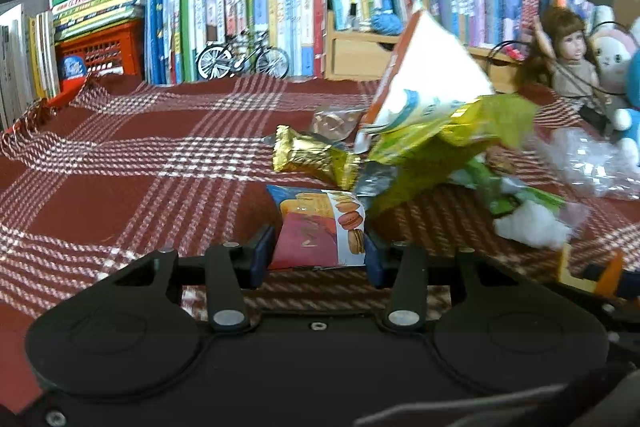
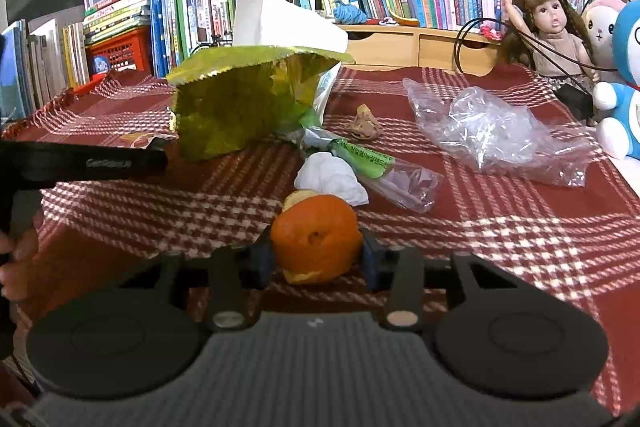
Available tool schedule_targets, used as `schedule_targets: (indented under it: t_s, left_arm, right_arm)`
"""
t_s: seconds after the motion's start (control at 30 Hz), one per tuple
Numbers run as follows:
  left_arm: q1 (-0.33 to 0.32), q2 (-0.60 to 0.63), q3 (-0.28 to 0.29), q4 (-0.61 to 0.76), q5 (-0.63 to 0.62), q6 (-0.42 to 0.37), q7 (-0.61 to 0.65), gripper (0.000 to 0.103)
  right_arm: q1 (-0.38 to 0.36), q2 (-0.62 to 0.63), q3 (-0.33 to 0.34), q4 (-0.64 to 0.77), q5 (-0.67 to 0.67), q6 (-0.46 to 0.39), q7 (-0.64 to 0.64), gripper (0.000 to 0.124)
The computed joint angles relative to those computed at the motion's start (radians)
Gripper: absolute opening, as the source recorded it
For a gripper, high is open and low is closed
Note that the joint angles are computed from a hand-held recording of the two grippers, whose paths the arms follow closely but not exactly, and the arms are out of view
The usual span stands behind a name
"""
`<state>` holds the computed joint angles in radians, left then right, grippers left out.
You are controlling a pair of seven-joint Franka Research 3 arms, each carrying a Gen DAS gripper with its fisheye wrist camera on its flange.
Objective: Collect trash
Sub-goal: 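Grasp the pink macaron packet with the left tool while the right tool grasps the mandarin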
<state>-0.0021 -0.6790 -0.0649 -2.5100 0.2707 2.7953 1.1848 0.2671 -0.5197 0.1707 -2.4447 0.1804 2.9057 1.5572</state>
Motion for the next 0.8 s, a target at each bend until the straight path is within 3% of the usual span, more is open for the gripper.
schedule_targets:
  t_s: [0.4,0.8]
  left_arm:
    - [-0.117,-0.261,0.024,-0.105,-0.057,-0.099,0.084,0.043]
    - [-0.222,-0.572,-0.004,-0.22,-0.116,-0.322,0.09,0.043]
  right_arm:
    - [0.042,-0.151,-0.026,-0.077,0.044,-0.034,-0.03,0.047]
    - [0.075,-0.357,-0.02,-0.18,0.082,-0.143,-0.031,0.047]
